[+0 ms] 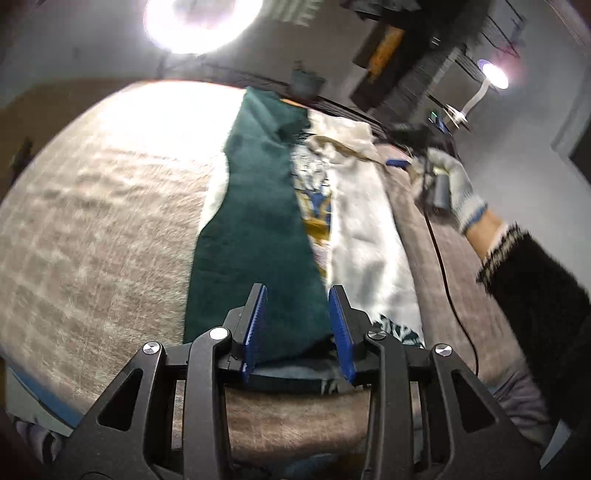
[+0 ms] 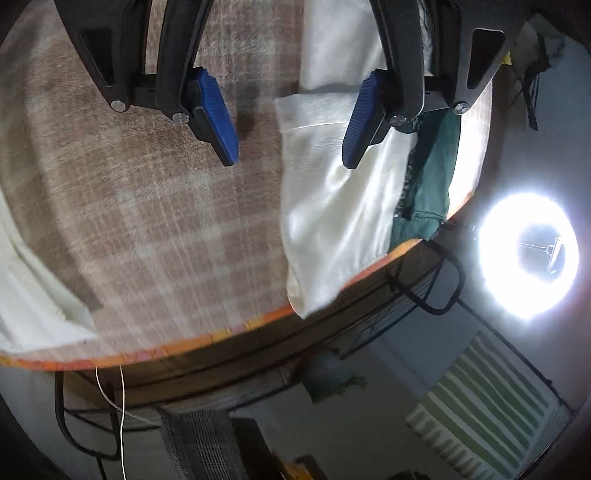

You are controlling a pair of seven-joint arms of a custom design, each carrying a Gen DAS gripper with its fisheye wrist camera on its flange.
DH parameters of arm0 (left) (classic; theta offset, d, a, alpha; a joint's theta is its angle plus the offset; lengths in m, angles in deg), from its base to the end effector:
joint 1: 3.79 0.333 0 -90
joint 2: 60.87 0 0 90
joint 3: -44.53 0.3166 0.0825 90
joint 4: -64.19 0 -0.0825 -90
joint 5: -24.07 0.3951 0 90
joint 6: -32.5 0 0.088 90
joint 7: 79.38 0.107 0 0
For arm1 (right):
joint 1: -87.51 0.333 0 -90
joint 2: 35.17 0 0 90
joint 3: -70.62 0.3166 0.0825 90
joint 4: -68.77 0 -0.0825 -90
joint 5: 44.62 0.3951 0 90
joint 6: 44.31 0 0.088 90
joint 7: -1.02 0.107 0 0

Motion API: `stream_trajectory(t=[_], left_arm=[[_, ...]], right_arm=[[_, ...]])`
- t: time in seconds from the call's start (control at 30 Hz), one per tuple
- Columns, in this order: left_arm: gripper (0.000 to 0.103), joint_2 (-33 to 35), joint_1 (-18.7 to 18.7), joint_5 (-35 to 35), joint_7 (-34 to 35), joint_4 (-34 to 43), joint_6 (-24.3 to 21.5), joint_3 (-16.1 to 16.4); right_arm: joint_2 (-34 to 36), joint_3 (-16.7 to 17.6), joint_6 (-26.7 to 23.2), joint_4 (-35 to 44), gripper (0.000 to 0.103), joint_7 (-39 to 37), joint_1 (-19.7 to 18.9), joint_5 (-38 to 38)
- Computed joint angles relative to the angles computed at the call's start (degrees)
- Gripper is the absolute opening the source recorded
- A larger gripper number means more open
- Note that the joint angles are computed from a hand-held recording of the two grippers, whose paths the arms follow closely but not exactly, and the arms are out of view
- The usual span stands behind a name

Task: Fold small clothes

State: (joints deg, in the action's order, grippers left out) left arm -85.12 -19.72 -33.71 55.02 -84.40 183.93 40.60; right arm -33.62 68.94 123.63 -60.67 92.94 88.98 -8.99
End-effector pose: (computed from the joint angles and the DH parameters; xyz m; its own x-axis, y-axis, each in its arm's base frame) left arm 0.4195 -0.1283 0.4357 -0.4176 -0.8198 0.3919 -0.8063 0.1355 -0.5758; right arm 0.5701 -0.0391 0.4088 -0.4075 -0.7921 -0.4544 -0.6637 0.5987 -0.4484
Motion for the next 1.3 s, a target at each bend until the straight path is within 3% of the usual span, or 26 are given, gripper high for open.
stream_trajectory(t=[0.03,0.07,0.17,0.23,0.3,0.4,0.8,0.87,0.93,0.97,1.03,1.17,1.3], left_arm=[[0.035,0.48,0.26,0.01,-0.57,0.23,-0.23,0.2],[0.035,1.01,0.65,0.28,-1.23,0.41,-0.31,0.22],[0.035,2.61,1.12,0.4,-2.26,1.06,-0.01,0.0],[0.035,2.6,1.39,-0.31,-2.25,1.1,-0.83,0.53],[0.035,2.6,1.66,-1.44,-1.78,1.26,-1.89,1.07],[0.035,2.84,2.17,-2.66,-1.02,1.67,-2.5,1.17],[0.035,4.62,4.47,-1.67,-3.01,2.76,-2.71,0.16],[0.035,4.95,4.81,-1.1,-3.77,2.88,-2.7,0.11],[0.035,5.2,5.01,-0.82,-4.19,3.03,-2.74,0.11],[0.035,5.21,5.05,-0.73,-4.26,3.04,-2.64,0.07],[0.035,4.89,4.97,-0.87,-3.96,2.78,-1.9,-0.03],[0.035,4.07,4.76,-0.8,-3.2,2.06,-0.01,0.02],[0.035,3.28,4.97,0.52,-2.98,1.31,1.31,0.38]], right_arm=[[0.43,-0.13,-0.74,0.71,0.051,0.06,-0.1,-0.79],[0.78,0.04,-1.59,1.36,0.032,-1.02,-0.18,-0.5],[0.78,0.57,-3.04,2.67,0.005,-5.83,-0.43,2.03],[0.33,0.71,-2.42,3.2,0.0,-5.87,-0.04,0.99],[0.19,1.32,-2.2,4.83,0.0,-10.23,0.36,5.31],[1.71,1.4,-2.94,8.57,0.0,-9.46,1.09,3.94],[21.33,3.46,-10.7,34.39,0.0,9.12,2.29,-20.19],[24.49,5.11,-12.53,37.64,0.001,9.91,1.31,-21.22],[26.85,9.92,-14.25,39.83,0.004,5.51,-2.32,-16.82],[27.36,11.13,-15.38,40.55,0.02,4.09,-3.24,-15.41],[25.95,11.21,-14.5,38.78,0.042,3.29,-3.01,-14.68],[16.68,12.21,-10.36,28.69,0.042,-0.82,-4.23,-9.93],[2.32,8.91,-8.78,13.99,0.042,-0.97,-1.81,-9.47]])
